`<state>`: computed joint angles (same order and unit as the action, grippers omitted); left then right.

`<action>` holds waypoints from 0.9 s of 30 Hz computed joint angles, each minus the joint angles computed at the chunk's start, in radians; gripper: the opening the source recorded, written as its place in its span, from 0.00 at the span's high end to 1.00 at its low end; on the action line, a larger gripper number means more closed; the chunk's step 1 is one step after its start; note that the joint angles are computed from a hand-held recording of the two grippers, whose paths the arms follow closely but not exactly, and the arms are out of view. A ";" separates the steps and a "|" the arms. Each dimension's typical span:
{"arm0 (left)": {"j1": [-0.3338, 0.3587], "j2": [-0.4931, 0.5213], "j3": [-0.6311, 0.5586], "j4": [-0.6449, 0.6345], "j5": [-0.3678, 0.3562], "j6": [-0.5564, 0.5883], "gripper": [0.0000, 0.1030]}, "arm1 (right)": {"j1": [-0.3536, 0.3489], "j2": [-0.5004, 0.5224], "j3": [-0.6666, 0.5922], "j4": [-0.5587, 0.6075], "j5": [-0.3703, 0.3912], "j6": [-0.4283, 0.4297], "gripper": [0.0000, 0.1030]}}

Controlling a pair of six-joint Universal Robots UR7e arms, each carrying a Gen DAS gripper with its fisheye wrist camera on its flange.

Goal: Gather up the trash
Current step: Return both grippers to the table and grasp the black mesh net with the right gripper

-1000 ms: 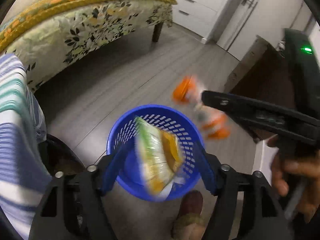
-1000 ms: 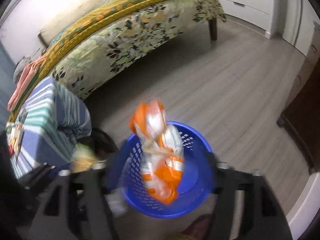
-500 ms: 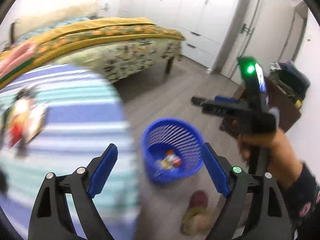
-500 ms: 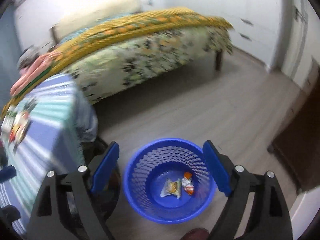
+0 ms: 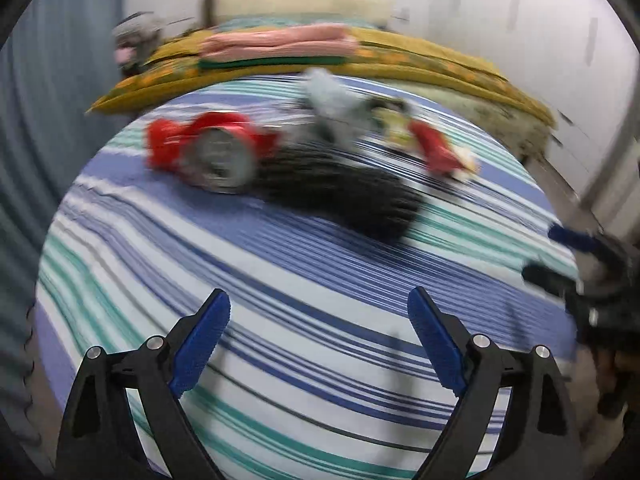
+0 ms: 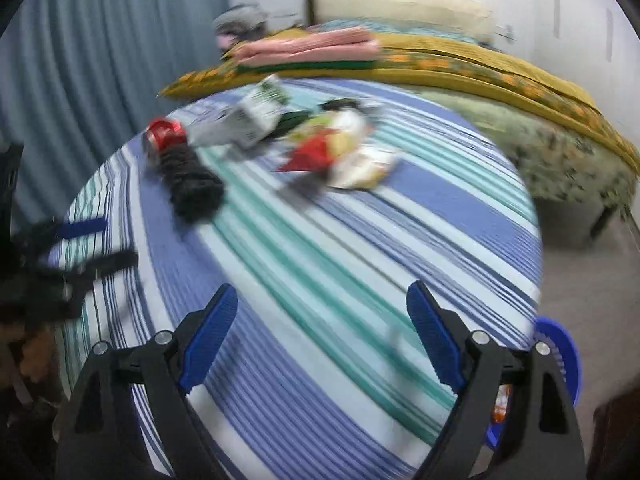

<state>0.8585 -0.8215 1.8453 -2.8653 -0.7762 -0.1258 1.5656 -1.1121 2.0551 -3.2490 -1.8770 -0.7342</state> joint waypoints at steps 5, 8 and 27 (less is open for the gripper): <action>0.062 0.004 -0.071 0.063 0.051 0.004 0.11 | 0.037 0.086 -0.094 0.061 -0.064 0.032 0.18; 0.085 -0.002 -0.082 0.097 0.044 -0.009 0.10 | 0.040 0.109 -0.125 0.119 -0.043 0.010 0.18; 0.084 0.006 -0.085 0.125 0.059 0.004 0.05 | 0.041 0.140 -0.130 0.064 -0.034 -0.001 0.15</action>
